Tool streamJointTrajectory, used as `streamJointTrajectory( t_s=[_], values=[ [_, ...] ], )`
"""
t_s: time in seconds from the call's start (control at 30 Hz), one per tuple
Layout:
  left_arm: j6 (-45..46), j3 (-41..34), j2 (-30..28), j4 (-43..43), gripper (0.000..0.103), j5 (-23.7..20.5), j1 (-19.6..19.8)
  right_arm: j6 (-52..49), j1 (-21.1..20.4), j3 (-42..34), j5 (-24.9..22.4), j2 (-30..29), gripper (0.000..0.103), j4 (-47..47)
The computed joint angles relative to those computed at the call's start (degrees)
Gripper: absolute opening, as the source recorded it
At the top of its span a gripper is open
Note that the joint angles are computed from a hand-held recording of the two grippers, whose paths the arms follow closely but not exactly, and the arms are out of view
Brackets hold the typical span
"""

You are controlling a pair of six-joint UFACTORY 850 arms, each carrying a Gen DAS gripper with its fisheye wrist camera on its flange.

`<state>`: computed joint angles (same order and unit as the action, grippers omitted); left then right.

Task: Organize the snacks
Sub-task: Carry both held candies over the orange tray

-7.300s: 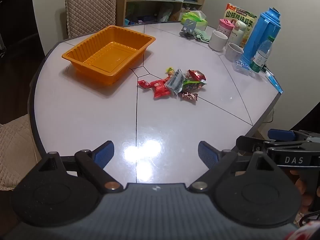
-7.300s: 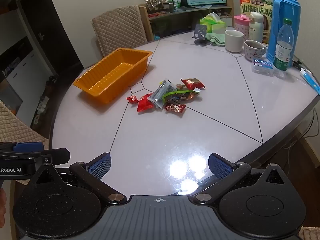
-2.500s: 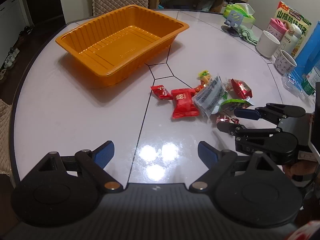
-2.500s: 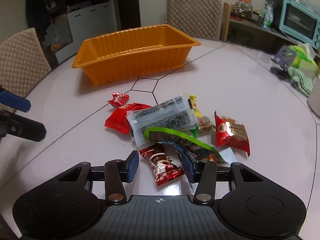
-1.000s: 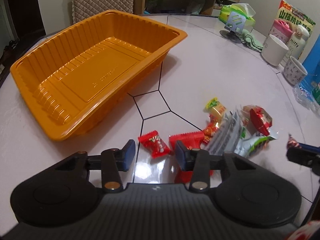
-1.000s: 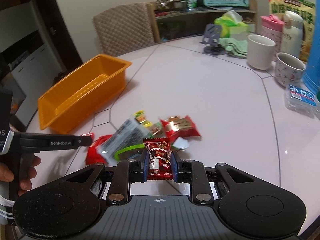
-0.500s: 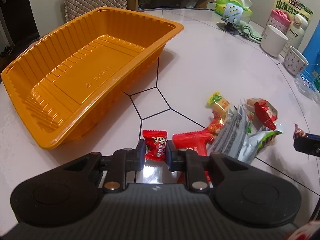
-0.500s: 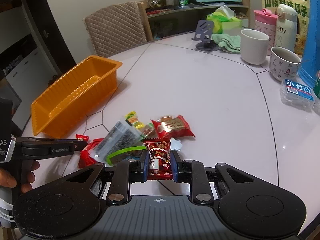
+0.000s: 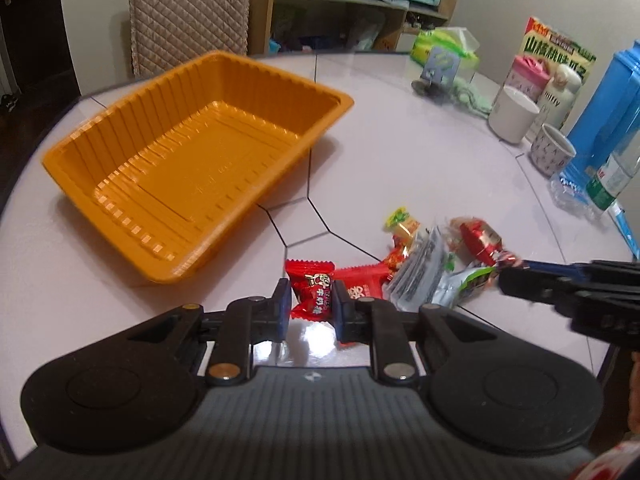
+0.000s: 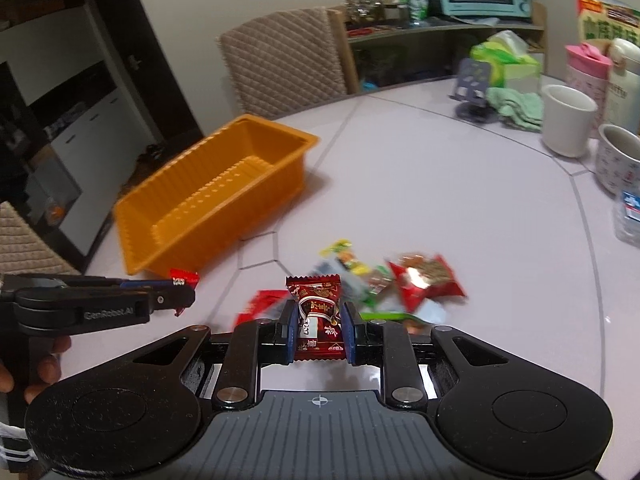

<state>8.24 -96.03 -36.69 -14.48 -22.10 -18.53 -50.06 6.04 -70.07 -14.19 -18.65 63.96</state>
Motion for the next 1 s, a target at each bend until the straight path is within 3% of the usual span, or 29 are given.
streamJointTrajectory(
  t_s=[0.43, 0.7, 1.0],
  values=[
    [-2.8, -2.0, 1.6, 2.4, 0.019, 1.0, 4.2, -11.2, 4.1, -13.4, -5.8, -9.1, 0.023, 8.8],
    [-3.2, -7.1, -1.9, 3.2, 0.019, -0.9, 6.7, -6.9, 6.9, -25.9, -7.0, -17.7, 0.023, 2.6],
    [-3.8, -14.0, -6.8, 4.5, 0.019, -3.0, 8.4, 5.3, 8.1, -38.4, -8.9, -26.3, 0.023, -9.7]
  ],
)
